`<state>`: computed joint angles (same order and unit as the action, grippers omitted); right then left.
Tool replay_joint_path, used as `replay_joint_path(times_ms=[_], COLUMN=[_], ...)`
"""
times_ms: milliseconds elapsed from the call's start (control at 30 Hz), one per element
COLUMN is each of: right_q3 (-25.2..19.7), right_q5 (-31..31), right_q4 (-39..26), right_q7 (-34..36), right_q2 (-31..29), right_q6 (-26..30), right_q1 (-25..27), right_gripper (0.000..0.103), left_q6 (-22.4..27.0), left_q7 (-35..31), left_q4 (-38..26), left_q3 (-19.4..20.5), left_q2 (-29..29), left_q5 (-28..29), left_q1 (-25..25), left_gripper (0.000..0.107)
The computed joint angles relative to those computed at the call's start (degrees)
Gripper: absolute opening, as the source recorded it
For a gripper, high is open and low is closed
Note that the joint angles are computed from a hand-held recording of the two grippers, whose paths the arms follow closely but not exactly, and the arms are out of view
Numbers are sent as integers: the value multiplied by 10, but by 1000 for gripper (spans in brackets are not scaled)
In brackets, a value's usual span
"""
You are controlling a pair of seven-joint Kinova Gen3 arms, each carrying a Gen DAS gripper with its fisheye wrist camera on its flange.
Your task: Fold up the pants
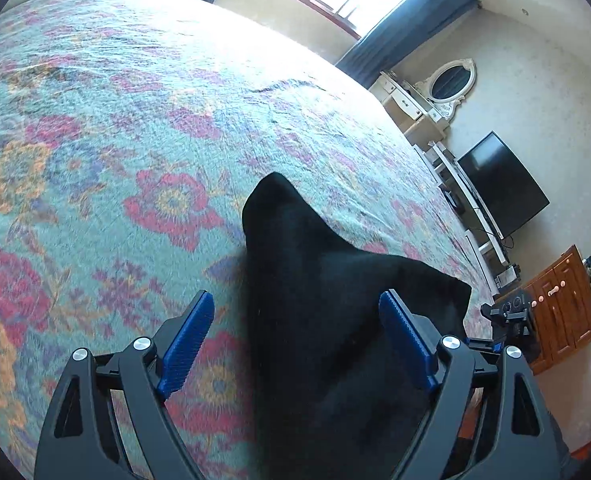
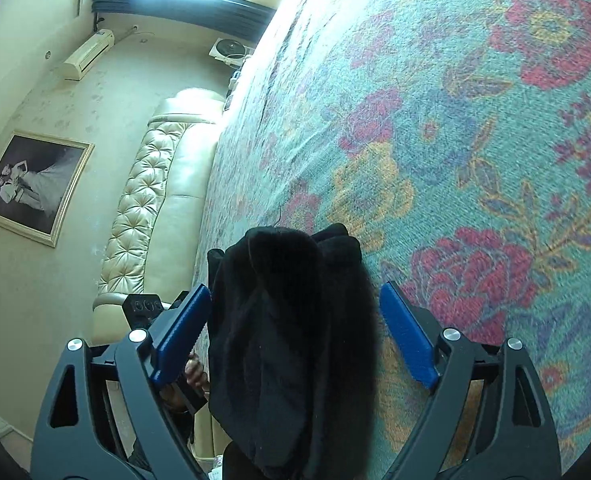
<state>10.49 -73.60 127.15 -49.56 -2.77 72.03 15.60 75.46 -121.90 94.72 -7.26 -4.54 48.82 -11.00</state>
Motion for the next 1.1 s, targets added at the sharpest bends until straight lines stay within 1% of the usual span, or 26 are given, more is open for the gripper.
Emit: replay_joint_path(times_ms=[33,133,200,300,367,433,467,500,567,633,667,700,733,767,867,1000,1100], right_q3=[-3,-11,-20,-30,-36,-42,-41,-44,-43,-44,-45,-46,-49,-51,-53,-59,-66], right_q5=[-3,-27,-27,-24,-15,6,16,17,4,1,-1,-5,-11,-10,-14,-31,-49], right_q4=[-7,-19,-32,-43,-55,-68,-71,-70,-59,-53,-51,-48,-46,-47,-60,-84,-102], right_q7=[0,16,15,25,26,12,2,-1,12,21,22,26,27,27,29,34,36], right_q2=[9,39,50,61,67,66,67,72,78,72,68,65,59,53,49,66,85], right_q6=[-4,3,2,4,5,-6,-12,-11,-5,-9,-15,-21,-31,-39,-53,-68,-84], right_q1=[-4,-7,-11,-14,-18,-24,-30,-25,-19,-18,-20,-21,-26,-31,-42,-55,-61], right_gripper=[87,87,88,88,86,73,58,48,43,40,39,37,35,34,32,32,32], left_q6=[0,-25,-17,-8,-5,-3,4,13,34,37,24,18,14,12,-8,-7,-11], left_q7=[1,27,32,62,56,32,28,26,23,21,24,35,46,48,52,42,53], left_q4=[-18,-57,-74,-93,-92,-85,-88,-92,-103,-104,-101,-104,-105,-104,-102,-102,-115], left_q3=[8,40,49,67,75,78,78,79,81,89,83,77,80,89,90,81,80], left_q2=[19,54,80,109,118,117,123,129,142,145,140,139,141,141,128,131,142], left_q5=[1,-28,-29,-50,-49,-33,-29,-24,-15,-9,-15,-29,-33,-31,-48,-14,-1], left_q1=[6,25,26,30,26,17,13,9,-2,-14,-5,7,8,3,14,-3,-11], left_gripper=[83,83,83,83,83,83,83,83,83,83,58,41,38,29,25,25,25])
